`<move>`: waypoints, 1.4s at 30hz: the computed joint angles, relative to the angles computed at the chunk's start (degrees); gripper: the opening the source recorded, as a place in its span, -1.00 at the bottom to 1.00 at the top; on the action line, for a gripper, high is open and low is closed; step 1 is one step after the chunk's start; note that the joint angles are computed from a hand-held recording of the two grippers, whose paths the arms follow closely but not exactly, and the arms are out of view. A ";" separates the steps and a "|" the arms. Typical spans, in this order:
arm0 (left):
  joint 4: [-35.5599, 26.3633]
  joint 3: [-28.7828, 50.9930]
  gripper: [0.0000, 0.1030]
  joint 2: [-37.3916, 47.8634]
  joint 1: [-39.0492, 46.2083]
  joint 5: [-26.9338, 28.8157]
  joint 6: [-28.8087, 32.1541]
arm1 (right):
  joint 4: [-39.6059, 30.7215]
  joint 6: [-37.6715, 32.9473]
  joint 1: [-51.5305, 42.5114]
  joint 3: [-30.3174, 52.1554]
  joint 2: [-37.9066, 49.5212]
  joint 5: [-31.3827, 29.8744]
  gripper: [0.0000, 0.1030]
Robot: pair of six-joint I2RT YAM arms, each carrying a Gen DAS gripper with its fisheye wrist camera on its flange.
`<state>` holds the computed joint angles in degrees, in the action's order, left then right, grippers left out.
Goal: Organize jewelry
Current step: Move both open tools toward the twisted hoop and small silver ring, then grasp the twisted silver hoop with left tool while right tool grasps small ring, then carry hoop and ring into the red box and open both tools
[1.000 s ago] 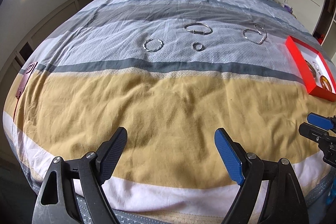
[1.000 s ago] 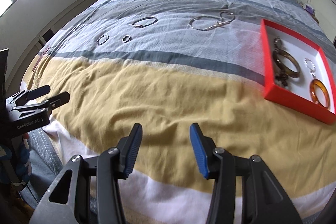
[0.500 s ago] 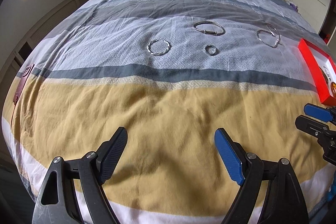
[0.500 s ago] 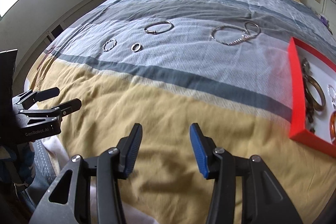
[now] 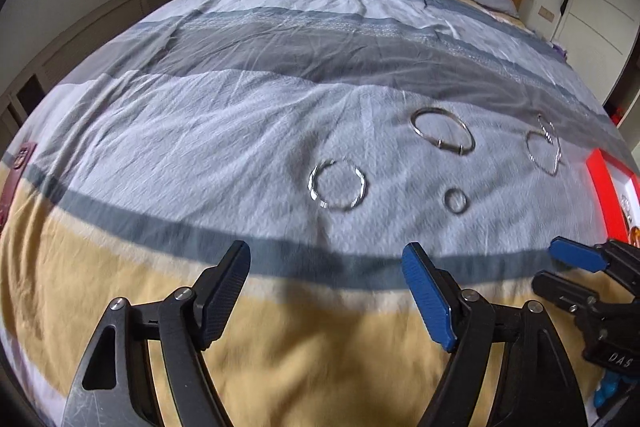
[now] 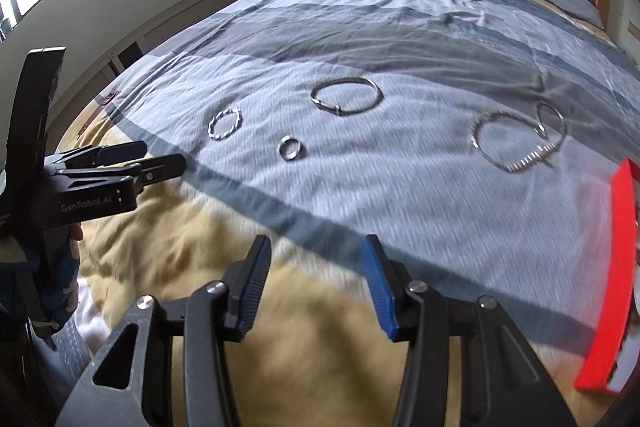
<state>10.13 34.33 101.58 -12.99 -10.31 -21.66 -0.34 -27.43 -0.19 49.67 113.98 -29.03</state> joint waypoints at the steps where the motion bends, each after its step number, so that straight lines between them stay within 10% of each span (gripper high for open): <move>1: 0.35 1.34 0.52 1.45 1.12 1.25 0.70 | 0.13 0.52 0.81 1.06 0.83 0.02 -0.14; 14: 2.63 12.49 0.46 15.39 6.47 6.04 5.76 | 2.46 4.83 9.16 12.87 11.83 3.50 -0.14; 21: 5.08 11.62 -0.22 15.85 5.49 7.29 7.28 | 3.32 4.89 10.13 14.03 13.80 4.70 -0.63; 24: 5.67 10.83 -0.22 15.46 4.79 7.06 6.69 | 3.31 4.32 9.67 12.98 13.15 3.93 -0.63; 42: -0.36 -0.63 -0.22 -5.61 -9.42 2.69 -0.78 | -1.83 -4.20 -6.85 -6.20 -9.58 -5.28 -0.63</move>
<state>9.77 33.70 95.97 -22.41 -7.62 -22.44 -2.17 -31.63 -7.04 43.47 104.40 -34.31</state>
